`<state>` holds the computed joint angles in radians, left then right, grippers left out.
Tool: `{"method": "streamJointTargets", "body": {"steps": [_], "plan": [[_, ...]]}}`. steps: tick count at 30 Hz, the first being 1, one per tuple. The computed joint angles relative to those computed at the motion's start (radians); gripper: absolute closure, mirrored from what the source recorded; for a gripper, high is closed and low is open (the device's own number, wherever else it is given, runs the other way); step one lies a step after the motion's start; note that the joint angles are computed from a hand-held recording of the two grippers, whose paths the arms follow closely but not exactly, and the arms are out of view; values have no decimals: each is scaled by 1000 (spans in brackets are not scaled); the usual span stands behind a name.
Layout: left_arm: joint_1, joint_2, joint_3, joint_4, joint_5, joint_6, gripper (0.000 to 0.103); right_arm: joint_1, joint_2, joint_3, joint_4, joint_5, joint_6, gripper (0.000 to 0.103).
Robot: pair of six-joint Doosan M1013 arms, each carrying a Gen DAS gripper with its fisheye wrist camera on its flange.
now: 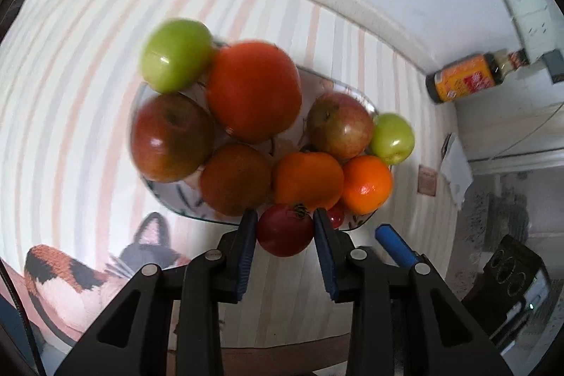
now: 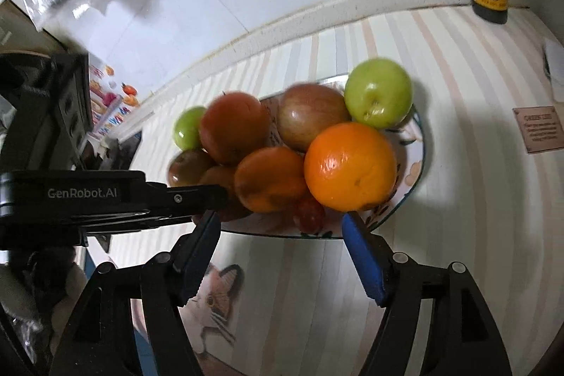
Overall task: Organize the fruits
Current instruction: 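Lower the tomatoes into the plate and open both tools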
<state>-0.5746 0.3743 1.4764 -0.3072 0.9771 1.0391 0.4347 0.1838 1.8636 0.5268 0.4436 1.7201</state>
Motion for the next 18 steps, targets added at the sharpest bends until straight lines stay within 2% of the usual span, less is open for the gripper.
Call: {"method": "streamJointTargets", "body": {"steps": [6,13,16,18], "plan": [[35,-47,52,43,-47,-87,73,-9,-10,-6,-45,-6,73,29],[57,-47,100,68,-98,-181,73,4,0,-31,-171,12,173,29],[60,-38,107,46,-107,-182,73,8,1,-40,-222,33,217,29],[59,-27,106,28,-109,-167,72,7,0,-43,-256,46,255,21]]}}
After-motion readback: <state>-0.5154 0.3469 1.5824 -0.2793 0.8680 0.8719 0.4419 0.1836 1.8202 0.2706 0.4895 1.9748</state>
